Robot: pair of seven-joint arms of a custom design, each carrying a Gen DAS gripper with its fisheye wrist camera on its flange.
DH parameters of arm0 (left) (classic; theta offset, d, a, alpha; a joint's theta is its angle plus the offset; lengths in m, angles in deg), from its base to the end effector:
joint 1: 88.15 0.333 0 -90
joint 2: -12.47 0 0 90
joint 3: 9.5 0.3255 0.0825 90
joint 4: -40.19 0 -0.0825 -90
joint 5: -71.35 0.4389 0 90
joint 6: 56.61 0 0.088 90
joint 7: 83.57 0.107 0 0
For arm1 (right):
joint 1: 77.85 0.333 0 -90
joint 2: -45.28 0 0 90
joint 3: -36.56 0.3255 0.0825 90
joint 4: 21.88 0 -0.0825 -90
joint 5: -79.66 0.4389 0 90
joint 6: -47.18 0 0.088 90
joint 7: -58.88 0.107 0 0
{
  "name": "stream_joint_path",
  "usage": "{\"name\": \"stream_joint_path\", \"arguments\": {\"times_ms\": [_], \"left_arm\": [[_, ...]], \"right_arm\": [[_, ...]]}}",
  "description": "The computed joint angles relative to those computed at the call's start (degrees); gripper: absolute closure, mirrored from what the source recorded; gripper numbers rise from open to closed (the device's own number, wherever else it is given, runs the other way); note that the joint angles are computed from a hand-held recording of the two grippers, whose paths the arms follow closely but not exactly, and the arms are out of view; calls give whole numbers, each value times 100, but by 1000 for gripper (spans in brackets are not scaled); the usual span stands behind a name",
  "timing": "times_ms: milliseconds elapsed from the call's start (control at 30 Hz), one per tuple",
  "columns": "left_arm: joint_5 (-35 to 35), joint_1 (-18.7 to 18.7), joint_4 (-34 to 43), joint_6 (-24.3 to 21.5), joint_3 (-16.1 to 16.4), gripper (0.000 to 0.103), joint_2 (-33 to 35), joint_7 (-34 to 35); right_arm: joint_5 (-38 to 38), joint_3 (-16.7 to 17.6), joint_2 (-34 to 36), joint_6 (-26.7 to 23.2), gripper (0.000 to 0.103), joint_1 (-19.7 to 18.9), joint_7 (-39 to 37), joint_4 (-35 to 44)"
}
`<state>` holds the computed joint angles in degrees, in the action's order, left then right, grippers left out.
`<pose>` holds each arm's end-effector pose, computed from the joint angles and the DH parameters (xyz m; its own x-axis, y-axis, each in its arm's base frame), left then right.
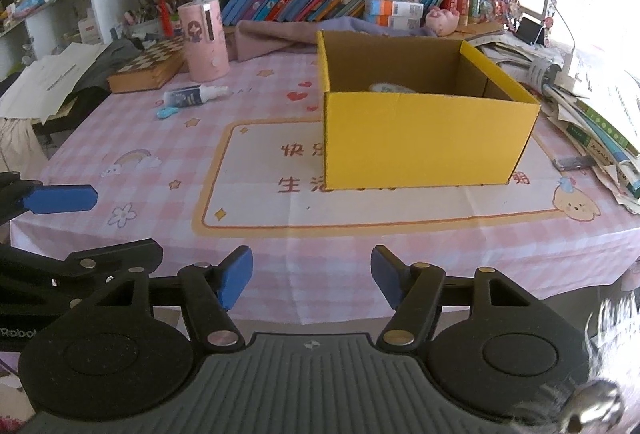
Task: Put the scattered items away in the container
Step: 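Raise both tools out of the yellow box and back away, then move both tools toward the lotion bottle and blue clip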
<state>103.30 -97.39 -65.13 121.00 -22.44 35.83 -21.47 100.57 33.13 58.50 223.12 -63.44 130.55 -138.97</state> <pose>0.6657 -0.3001 0.3859 -0.3872 -0.9218 0.0210 -0.6005 0.2348 -0.7644 0.6701 0.1028 0.3947 0.1795 -0.9831 -0.0356 -0.6894 -0.0999 -0.7174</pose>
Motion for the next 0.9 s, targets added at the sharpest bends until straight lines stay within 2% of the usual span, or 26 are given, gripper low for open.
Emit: {"name": "stream_joint_path", "arguments": {"times_ms": [433,667,900], "left_arm": [[71,-68,-200,-133,213,20,-167,-246],[482,-342,-346,-100,679,20,-329,-902],[1152,-558,-407,-52,1107,19,-463,-1861]], "right_arm": [[371,333,148,-187,38,-139,-503,200],[588,513,288,-318,37,-166,-921,443],[704,595,388,-398,37,-131,-1270,680]]}}
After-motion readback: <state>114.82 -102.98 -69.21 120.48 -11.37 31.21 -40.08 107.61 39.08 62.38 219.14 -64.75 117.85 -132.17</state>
